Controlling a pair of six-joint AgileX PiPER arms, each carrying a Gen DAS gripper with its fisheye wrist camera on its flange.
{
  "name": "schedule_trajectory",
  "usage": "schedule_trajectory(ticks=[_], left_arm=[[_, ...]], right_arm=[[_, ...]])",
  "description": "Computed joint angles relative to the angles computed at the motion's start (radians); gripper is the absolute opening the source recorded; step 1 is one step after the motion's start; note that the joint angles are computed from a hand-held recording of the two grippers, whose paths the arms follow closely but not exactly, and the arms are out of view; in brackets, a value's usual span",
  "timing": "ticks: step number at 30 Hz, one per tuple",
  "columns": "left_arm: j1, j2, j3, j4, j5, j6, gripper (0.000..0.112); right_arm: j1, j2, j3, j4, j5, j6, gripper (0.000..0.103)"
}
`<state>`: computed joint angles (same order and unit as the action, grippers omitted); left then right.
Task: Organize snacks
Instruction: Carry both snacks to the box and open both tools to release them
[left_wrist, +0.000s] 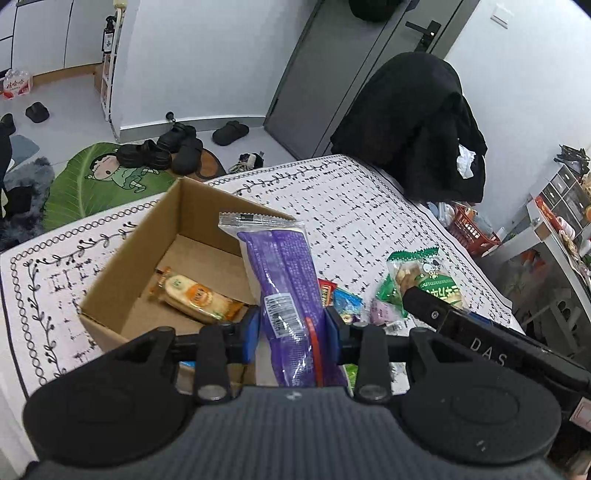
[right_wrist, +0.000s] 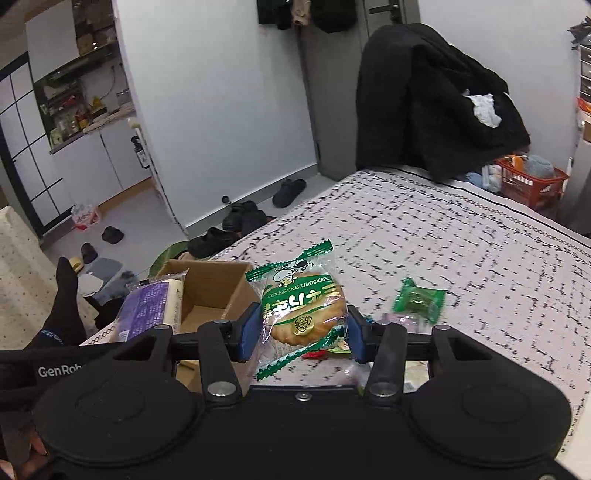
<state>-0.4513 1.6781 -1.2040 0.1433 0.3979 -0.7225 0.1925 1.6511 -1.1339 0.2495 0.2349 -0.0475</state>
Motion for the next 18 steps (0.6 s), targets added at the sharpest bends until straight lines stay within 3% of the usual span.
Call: schedule_trajectory(ticks=[18], left_arm=[[0.15,0.06,-0.006,-0.276,-0.021,0.324,0.036]], right_arm=[[0.113,0.079,-0.128,-0.294,0.051,0.308,0.047]])
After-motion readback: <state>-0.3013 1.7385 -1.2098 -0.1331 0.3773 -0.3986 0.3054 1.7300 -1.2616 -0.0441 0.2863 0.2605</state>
